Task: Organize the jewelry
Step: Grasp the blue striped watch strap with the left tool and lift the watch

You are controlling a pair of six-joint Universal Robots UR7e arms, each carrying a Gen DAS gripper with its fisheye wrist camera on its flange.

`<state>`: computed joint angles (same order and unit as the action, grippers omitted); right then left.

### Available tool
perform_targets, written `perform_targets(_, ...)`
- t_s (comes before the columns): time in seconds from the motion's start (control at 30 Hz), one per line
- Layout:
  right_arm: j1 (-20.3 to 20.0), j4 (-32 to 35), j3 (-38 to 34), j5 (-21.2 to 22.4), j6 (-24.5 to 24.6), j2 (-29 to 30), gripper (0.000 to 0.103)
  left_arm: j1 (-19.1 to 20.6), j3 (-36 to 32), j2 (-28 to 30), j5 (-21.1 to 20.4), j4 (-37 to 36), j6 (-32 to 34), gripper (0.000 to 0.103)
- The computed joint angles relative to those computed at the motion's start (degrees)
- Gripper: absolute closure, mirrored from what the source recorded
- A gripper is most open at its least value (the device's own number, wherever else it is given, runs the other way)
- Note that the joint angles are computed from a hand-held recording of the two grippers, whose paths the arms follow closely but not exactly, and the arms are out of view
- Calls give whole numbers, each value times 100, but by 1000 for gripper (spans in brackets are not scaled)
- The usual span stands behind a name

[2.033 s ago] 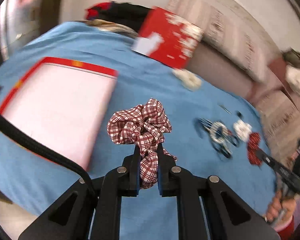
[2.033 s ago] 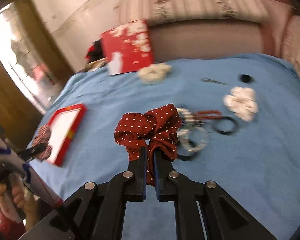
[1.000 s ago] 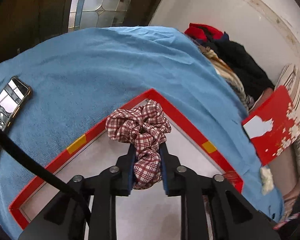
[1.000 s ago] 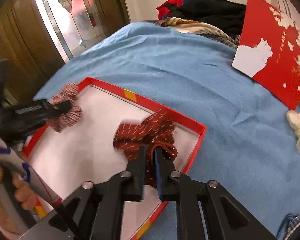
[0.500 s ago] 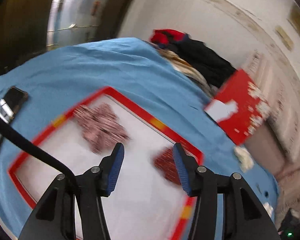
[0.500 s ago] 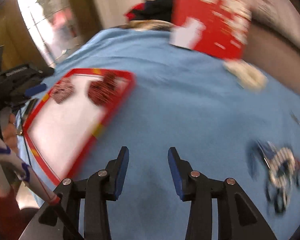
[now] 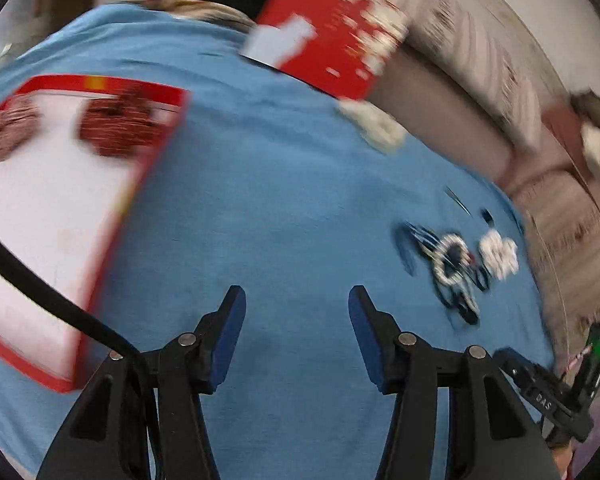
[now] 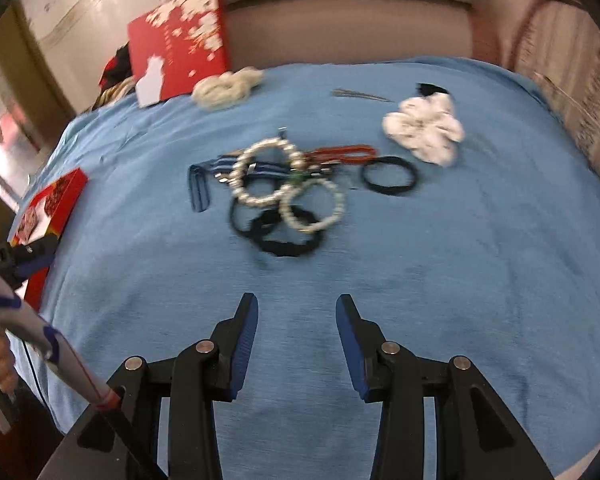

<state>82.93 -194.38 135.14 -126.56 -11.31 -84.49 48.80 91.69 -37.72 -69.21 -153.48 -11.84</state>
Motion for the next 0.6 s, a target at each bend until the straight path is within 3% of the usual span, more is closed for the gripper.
perform_targets(0.23,-522,-335,452,790,-6,-476,59,-279,-1520,1236,-354,916,313,51)
perform_targets(0.37,-932,-350,662,1294,77,-831,59,-356,-2732,2154,33,1826,499,52)
perform_targets(0.43,-1085,-368,721,1475,85,-968,59,-437,-2946,2410,341,1811,715,55)
perform_targets(0.47,-1153,-341,716,1543,50,-1023,59,-488,-2979,2476,443,1739,836,71)
perform_targets(0.5,-1206,-361,720,1582,35,-1050,59,-504,-3114,2551,359,1860,907,90)
perform_targets(0.53,-1259,-380,715,1611,34,-1063,59,-483,-3322,2621,167,2180,739,102)
perform_targets(0.6,-1359,-358,715,1686,39,-1106,59,-511,-3334,2571,195,2197,654,102)
